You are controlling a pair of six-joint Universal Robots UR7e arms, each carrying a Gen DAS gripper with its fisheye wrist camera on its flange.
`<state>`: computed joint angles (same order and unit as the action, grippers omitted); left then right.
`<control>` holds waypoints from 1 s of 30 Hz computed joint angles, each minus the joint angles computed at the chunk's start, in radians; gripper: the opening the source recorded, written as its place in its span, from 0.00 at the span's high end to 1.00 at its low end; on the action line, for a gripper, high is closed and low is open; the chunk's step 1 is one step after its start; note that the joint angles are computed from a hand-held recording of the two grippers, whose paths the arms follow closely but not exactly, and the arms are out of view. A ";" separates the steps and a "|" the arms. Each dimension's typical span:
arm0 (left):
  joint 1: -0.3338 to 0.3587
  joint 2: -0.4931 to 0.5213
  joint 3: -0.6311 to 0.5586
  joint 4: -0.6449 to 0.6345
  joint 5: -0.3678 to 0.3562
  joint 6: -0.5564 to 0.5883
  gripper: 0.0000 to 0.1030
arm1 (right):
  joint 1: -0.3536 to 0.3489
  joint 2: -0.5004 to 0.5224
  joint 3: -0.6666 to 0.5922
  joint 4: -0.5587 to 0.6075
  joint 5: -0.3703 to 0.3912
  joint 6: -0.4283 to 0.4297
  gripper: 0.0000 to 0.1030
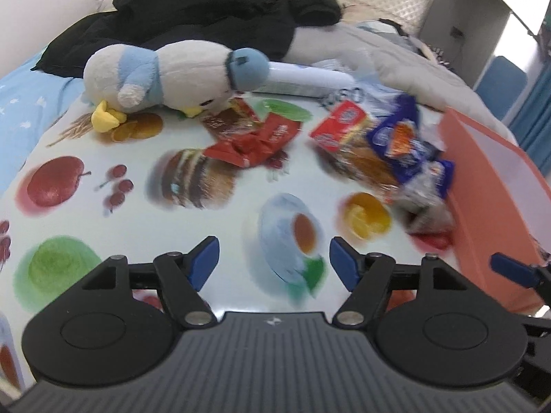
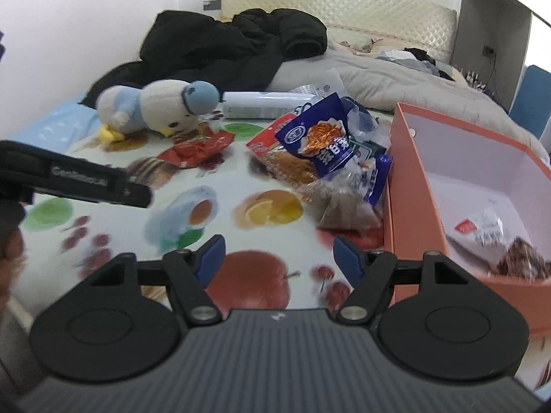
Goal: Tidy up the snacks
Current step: 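Lower the left tool onto the red wrapper while the right tool closes on a small clear bag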
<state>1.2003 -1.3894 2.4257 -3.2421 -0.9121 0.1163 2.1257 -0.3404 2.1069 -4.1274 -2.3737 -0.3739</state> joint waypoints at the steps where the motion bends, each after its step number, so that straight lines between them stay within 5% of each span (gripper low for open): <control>1: 0.019 0.025 -0.027 -0.008 -0.002 0.021 0.26 | -0.011 0.009 -0.022 0.004 -0.008 -0.019 0.31; 8: 0.114 0.211 -0.204 -0.128 0.006 0.247 0.25 | -0.097 0.065 -0.166 -0.001 -0.042 -0.194 0.32; 19: 0.169 0.347 -0.414 -0.083 -0.043 0.461 0.25 | -0.167 0.162 -0.356 -0.133 -0.040 -0.583 0.32; 26: 0.176 0.403 -0.467 -0.055 -0.026 0.542 0.26 | -0.188 0.183 -0.401 -0.075 -0.065 -0.580 0.32; 30: 0.180 0.413 -0.475 -0.037 -0.014 0.550 0.29 | -0.192 0.191 -0.409 -0.061 -0.075 -0.572 0.43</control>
<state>1.3806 -0.9768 1.9503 -3.2794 -0.9263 0.6658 1.9340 -0.1491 1.6975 -4.1886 -2.4482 -0.9464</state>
